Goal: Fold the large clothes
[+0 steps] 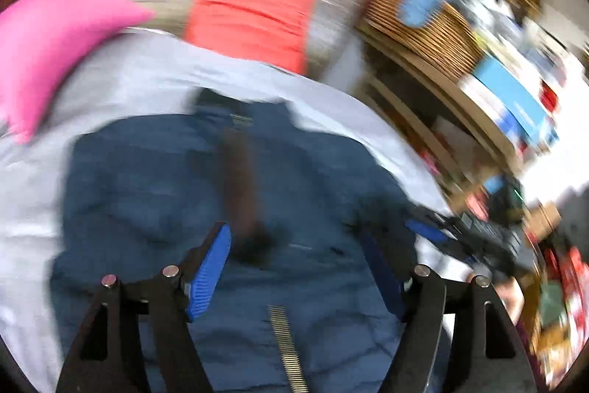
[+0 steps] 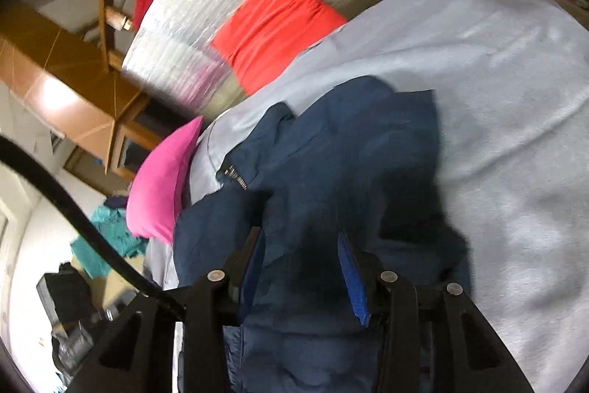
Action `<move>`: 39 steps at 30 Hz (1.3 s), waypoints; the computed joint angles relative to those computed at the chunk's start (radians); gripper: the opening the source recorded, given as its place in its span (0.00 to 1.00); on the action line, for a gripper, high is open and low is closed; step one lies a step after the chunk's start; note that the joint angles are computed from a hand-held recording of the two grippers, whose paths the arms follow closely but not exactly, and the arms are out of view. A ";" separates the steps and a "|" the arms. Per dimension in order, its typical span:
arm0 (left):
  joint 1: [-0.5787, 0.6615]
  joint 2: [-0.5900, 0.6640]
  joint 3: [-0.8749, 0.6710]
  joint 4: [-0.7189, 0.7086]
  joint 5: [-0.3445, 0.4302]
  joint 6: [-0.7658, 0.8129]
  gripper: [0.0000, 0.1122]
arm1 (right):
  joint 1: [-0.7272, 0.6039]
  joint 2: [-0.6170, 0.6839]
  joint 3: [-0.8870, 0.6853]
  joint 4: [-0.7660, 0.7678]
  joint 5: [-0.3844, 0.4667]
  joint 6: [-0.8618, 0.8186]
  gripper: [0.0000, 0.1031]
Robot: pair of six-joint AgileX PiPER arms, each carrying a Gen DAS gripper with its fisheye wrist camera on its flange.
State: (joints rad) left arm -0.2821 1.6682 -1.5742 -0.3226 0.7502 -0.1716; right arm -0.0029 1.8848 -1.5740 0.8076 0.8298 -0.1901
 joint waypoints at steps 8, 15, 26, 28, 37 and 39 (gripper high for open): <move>0.169 0.046 0.079 0.302 0.135 -0.384 0.67 | 0.306 0.044 -0.146 -0.437 -0.028 0.165 0.81; 0.174 0.082 0.084 0.318 0.176 -0.355 0.67 | 0.581 0.161 -0.240 -1.125 -0.076 0.461 0.85; 0.175 0.126 0.050 0.309 0.196 -0.301 0.67 | 0.240 0.088 -0.101 -0.537 -0.262 0.569 0.77; 0.169 0.129 0.042 0.324 0.202 -0.308 0.67 | 0.181 0.113 -0.099 -0.337 -0.236 0.463 0.77; 0.166 0.139 0.026 0.335 0.210 -0.310 0.67 | 0.103 0.144 -0.044 -0.013 -0.198 0.265 0.20; 0.164 0.141 0.023 0.339 0.215 -0.314 0.67 | 0.090 0.130 -0.028 -0.028 -0.190 0.267 0.15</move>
State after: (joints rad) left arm -0.1185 1.8095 -1.5510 0.0166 0.9648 -0.4860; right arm 0.0875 2.0144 -1.6015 0.7795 0.6399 0.0773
